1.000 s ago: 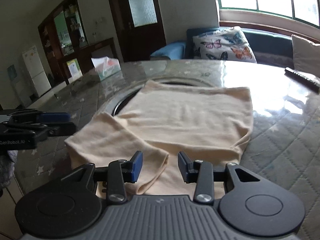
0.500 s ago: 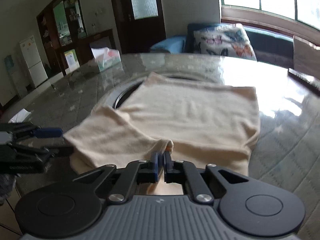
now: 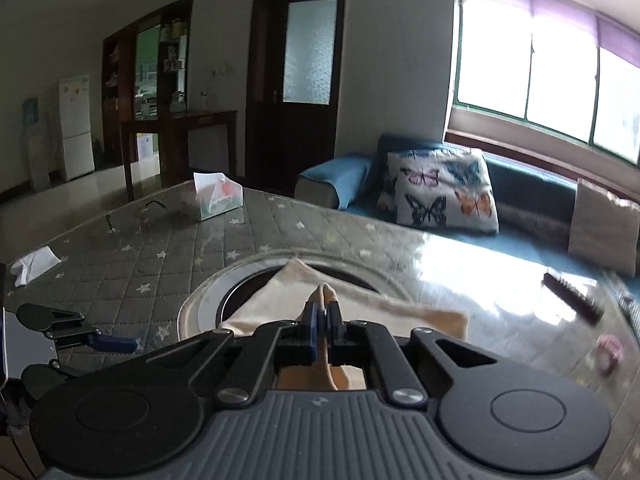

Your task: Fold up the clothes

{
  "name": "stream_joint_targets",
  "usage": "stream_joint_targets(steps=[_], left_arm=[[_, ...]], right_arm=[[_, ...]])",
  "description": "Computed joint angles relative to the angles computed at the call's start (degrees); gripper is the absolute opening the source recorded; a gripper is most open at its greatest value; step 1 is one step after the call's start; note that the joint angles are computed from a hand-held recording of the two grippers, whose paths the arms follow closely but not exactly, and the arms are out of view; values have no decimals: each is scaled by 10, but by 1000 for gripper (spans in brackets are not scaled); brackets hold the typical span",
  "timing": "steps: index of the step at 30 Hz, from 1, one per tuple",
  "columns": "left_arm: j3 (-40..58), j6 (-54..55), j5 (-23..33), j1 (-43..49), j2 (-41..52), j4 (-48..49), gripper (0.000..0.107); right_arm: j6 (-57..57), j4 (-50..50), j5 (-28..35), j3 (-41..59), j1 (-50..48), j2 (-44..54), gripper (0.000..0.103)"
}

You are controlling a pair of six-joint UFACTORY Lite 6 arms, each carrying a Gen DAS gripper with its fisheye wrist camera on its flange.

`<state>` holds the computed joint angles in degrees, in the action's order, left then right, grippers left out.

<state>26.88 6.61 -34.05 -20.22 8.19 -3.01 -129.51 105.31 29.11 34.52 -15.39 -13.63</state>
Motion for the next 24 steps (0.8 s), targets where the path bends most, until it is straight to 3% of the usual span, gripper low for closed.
stream_joint_targets(steps=[9,13,20,24], left_arm=[[-16,9,-1,-5,-19,-6,32],[-20,2,8,-1,-27,13,32],[-37,-32,60,31,-90,91,34],[-25,-67,96,57,-130,154,34]], right_arm=[[-29,23,-5,-9,-5,-20,4],[-86,73,-21,-33,-30,27,4],[-217,201,-43,-31,-51,171,5],[-187,164,-14,-43,-78,144,8]])
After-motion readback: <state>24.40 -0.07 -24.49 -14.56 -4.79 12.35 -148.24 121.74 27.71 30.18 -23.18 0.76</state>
